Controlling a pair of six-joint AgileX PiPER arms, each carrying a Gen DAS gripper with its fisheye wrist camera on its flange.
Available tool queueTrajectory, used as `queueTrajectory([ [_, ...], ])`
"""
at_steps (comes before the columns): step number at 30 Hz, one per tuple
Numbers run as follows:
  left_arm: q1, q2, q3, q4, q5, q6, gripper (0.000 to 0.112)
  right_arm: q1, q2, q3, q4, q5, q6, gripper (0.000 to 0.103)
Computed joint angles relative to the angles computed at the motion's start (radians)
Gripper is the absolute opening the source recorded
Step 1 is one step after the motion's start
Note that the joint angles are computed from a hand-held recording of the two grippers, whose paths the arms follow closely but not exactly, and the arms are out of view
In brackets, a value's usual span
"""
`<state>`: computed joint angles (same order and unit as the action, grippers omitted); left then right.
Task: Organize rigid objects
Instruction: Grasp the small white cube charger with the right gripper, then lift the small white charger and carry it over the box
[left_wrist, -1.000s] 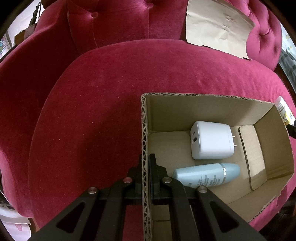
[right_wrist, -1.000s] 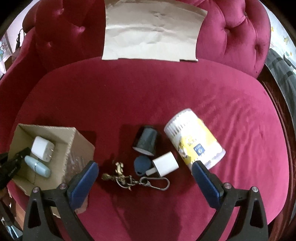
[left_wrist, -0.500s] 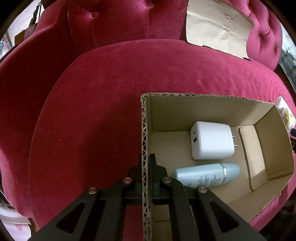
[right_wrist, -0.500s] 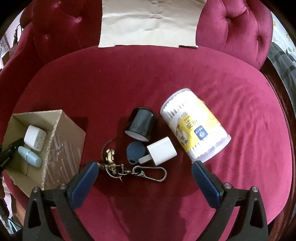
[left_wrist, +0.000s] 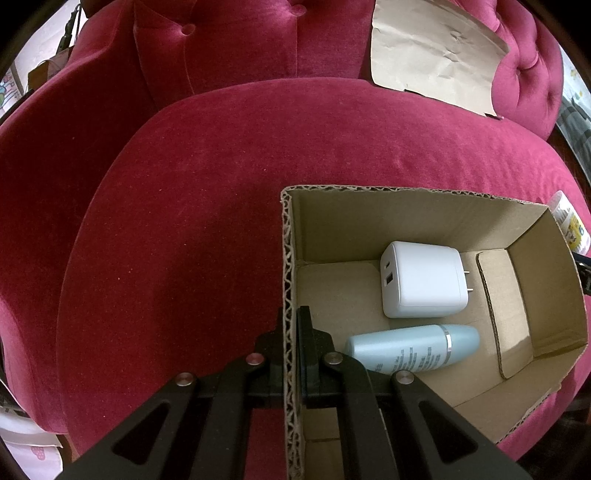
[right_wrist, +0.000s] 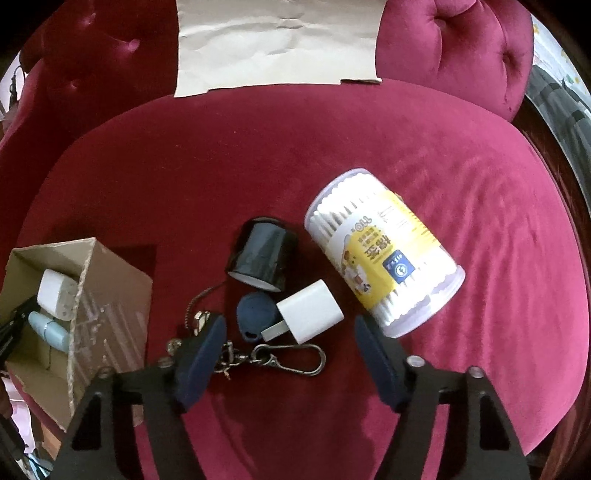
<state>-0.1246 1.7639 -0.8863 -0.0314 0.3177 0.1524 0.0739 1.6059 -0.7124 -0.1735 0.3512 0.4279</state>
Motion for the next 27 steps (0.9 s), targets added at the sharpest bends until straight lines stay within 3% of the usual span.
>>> queueTrajectory([
  [6, 0.000, 0.001, -0.001, 0.001, 0.000, -0.002, 0.003, -0.026, 0.040, -0.033, -0.001, -0.008, -0.012, 0.052],
  [8, 0.000, 0.001, -0.001, 0.001, 0.000, -0.002, 0.003, -0.033, 0.052, -0.048, -0.027, -0.004, 0.015, 0.040],
  [11, -0.001, 0.001, -0.002, 0.002, 0.001, -0.003, 0.003, -0.037, 0.050, -0.043, 0.003, -0.007, -0.006, 0.040],
  [15, 0.000, 0.000, 0.003, 0.004, -0.004, -0.004, 0.003, -0.014, 0.057, -0.046, -0.094, 0.003, 0.082, 0.040],
  [20, -0.001, 0.002, 0.000, 0.005, -0.003, -0.007, 0.003, -0.003, 0.046, -0.043, -0.096, 0.002, 0.085, 0.040],
  [27, -0.002, 0.001, 0.004, 0.012, -0.007, -0.013, 0.003, 0.016, -0.052, -0.011, -0.093, 0.048, 0.089, 0.040],
])
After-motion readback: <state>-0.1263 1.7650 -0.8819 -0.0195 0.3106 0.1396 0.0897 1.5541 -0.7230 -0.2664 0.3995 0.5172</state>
